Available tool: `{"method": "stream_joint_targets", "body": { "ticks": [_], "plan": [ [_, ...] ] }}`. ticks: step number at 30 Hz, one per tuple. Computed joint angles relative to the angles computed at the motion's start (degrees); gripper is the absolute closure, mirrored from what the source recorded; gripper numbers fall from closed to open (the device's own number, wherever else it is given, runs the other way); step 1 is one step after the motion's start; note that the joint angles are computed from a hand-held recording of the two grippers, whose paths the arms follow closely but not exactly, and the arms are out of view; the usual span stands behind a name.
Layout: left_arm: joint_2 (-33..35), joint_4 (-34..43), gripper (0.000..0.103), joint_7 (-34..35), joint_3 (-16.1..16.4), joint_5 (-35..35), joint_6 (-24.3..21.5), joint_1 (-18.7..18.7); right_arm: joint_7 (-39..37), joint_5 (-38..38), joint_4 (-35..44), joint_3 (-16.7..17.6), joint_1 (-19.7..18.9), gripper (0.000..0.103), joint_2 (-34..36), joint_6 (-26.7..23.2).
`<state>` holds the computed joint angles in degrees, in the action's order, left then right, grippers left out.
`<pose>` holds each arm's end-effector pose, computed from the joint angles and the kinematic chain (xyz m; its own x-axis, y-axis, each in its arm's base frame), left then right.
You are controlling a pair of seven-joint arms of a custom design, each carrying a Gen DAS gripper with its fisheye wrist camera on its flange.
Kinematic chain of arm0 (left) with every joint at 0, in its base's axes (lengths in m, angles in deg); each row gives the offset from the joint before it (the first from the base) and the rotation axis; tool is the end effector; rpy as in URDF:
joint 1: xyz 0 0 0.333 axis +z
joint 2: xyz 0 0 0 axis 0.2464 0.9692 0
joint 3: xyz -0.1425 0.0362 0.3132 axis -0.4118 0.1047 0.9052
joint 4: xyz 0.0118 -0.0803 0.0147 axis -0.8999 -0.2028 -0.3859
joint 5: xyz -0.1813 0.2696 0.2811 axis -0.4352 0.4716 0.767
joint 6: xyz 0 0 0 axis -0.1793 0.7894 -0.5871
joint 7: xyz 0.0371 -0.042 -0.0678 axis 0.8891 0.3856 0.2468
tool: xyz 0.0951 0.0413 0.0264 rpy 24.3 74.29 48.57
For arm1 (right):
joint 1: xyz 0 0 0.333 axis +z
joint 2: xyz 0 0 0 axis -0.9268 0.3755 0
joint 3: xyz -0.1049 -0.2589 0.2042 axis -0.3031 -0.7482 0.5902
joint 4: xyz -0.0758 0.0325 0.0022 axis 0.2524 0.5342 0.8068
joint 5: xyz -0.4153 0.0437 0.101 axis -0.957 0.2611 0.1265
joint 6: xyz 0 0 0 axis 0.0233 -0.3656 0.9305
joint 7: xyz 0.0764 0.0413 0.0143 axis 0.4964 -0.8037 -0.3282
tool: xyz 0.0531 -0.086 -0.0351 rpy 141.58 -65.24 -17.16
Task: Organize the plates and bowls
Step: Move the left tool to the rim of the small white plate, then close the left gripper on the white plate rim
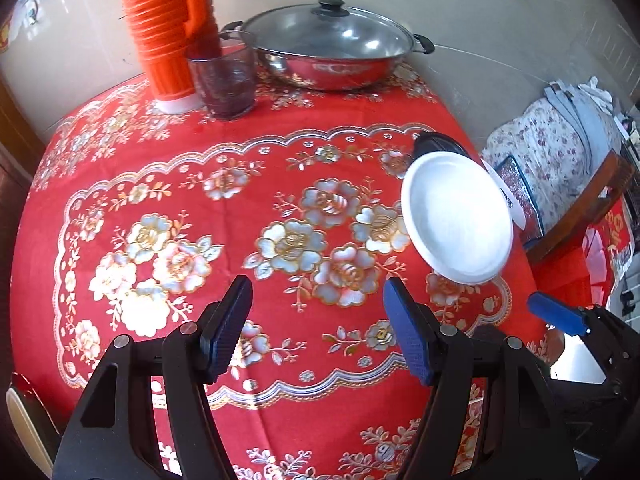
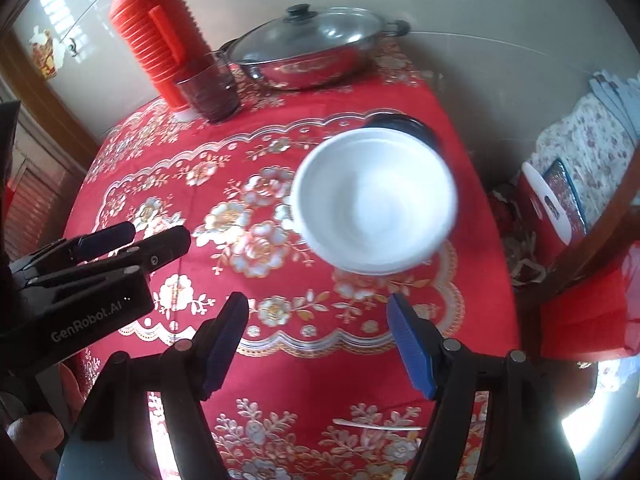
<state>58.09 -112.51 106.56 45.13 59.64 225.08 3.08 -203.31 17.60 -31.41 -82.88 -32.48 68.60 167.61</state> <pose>0.6755 -0.3621 0.3576 -0.9734 -0.2236 0.0505 -0.2212 0.8585 -0.4627 0.5065 0.4001 0.3590 -0.8818 -0.4185 -0.2174 -0.2914 0.8459 -0.4466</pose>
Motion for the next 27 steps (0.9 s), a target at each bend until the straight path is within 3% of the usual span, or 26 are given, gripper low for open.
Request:
{"method": "stream_joint_targets", "body": {
  "ticks": [12, 19, 27],
  "plan": [
    [1.5, 1.3, 0.034, -4.4, 0.0, 2.6, 0.4, -4.1, 4.3, -1.4, -8.8, 1.4, -2.3, 0.029, -7.1, -0.7],
    [4.4, 3.6, 0.034, -8.9, 0.8, 7.0, 0.3, -7.4, 4.1, -2.1, -15.5, 1.2, -6.4, 0.028, -9.8, 5.7],
    [7.6, 6.7, 0.034, -14.1, 1.8, 11.2, -1.7, -9.8, 0.8, -2.2, -18.0, 0.8, -9.1, 0.029, -9.5, 11.0]
  ]
}}
